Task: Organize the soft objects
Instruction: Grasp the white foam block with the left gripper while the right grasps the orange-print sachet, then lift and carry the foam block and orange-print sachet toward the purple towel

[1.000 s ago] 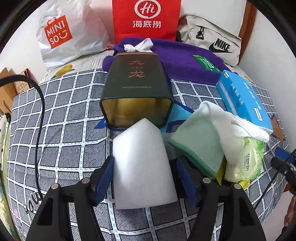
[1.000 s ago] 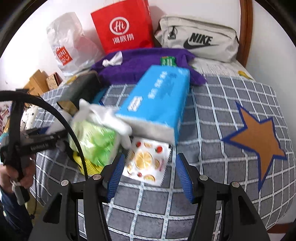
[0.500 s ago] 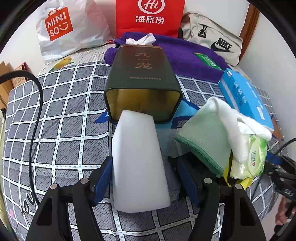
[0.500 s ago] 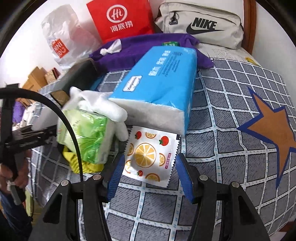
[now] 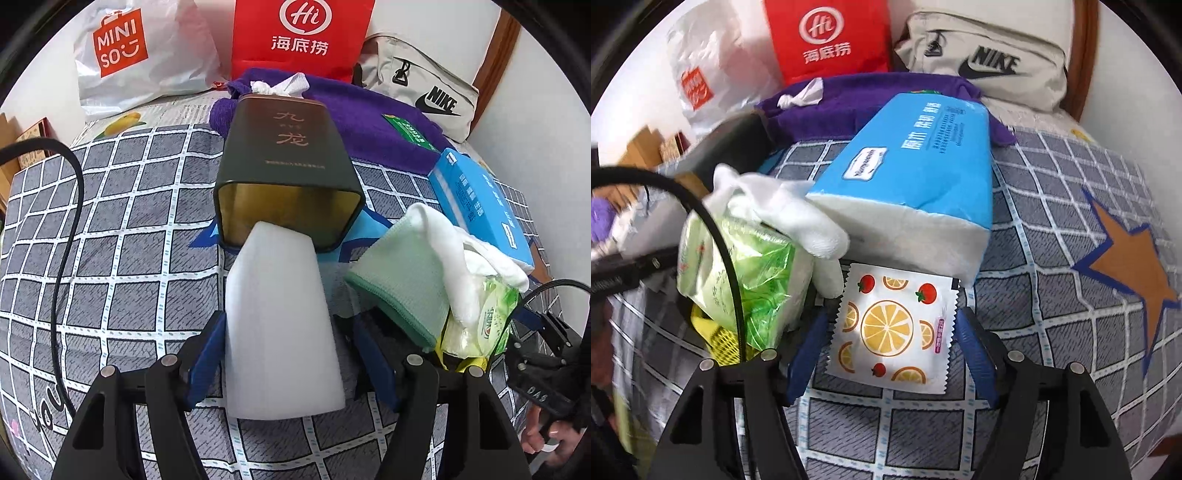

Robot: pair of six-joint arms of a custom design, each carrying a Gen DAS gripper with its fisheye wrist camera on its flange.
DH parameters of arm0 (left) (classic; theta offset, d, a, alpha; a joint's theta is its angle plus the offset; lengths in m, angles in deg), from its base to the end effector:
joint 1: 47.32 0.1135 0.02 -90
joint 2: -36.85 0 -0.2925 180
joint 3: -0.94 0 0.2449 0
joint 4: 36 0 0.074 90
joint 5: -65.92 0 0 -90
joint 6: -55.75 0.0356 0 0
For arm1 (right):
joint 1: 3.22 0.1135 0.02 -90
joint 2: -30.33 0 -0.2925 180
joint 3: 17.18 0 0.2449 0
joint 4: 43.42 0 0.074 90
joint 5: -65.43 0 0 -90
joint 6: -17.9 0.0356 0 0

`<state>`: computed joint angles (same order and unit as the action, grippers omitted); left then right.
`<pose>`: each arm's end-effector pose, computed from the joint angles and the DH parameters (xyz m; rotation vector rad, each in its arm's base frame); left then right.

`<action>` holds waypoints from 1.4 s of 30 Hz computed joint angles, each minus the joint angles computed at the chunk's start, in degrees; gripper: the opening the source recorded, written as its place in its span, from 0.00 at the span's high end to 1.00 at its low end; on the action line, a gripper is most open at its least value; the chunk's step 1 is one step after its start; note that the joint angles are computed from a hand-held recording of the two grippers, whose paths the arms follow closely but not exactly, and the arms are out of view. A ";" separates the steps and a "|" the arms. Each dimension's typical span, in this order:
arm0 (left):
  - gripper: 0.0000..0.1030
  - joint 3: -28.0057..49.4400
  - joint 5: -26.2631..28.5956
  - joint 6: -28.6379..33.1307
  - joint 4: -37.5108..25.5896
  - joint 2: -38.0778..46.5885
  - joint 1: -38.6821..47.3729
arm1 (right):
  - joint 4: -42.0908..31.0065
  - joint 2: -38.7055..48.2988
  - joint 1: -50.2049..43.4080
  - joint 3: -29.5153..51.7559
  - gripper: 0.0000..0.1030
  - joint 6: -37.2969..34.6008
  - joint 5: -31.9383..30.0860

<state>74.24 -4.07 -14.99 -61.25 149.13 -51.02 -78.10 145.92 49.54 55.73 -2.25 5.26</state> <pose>0.3664 -0.0359 0.1333 0.6267 2.5530 -0.3778 0.2255 0.2674 0.1089 0.4588 2.5411 -0.0793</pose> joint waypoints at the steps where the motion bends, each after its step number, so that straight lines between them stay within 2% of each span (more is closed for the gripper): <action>1: 0.37 -0.09 0.22 0.21 0.01 -0.09 0.15 | -0.71 0.54 0.30 0.55 0.32 -0.33 0.81; 2: 0.42 -0.25 0.16 0.38 0.22 -0.26 0.29 | -0.77 0.52 0.47 0.40 0.34 -0.57 1.26; 4: 0.47 -0.51 1.12 1.14 0.06 -0.89 1.16 | -0.32 -0.41 0.46 -0.77 0.43 -0.55 1.11; 5: 0.49 -0.33 1.62 1.29 -0.31 -0.95 1.44 | -0.21 -1.26 0.42 -1.70 0.50 -0.19 0.97; 7: 0.50 -0.02 2.42 1.84 -1.01 -1.19 1.97 | 1.95 -3.34 0.15 -4.47 0.53 0.26 -0.13; 14: 0.52 -1.17 3.27 2.76 -0.16 -3.44 2.58 | 2.78 -7.27 0.95 -7.48 0.63 1.09 -0.58; 15: 0.52 -1.28 3.66 2.81 -0.07 -3.68 2.84 | 2.86 -7.86 1.08 -7.84 0.70 1.17 -0.60; 20: 0.52 -0.81 4.83 2.50 -0.87 -4.11 3.71 | 3.80 -8.99 1.11 -9.06 0.73 1.07 -1.22; 24: 0.52 -0.82 5.81 2.81 -1.56 -4.74 4.33 | 3.56 -10.73 2.17 -9.83 0.85 2.21 0.41; 26: 0.52 -0.77 6.15 2.41 -1.47 -4.92 4.47 | 2.45 -11.53 2.70 -9.72 0.88 2.22 1.13; 30: 0.53 -0.53 6.93 2.11 -1.61 -5.20 4.80 | 0.49 -12.25 2.92 -9.60 0.92 2.97 1.35; 42: 0.53 0.86 9.67 1.97 -4.34 -7.11 5.88 | -3.04 -18.67 4.96 -9.99 0.92 3.92 3.77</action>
<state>75.11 5.60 -13.01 -65.59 142.02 -45.13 -81.14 127.25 54.50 45.75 1.67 9.04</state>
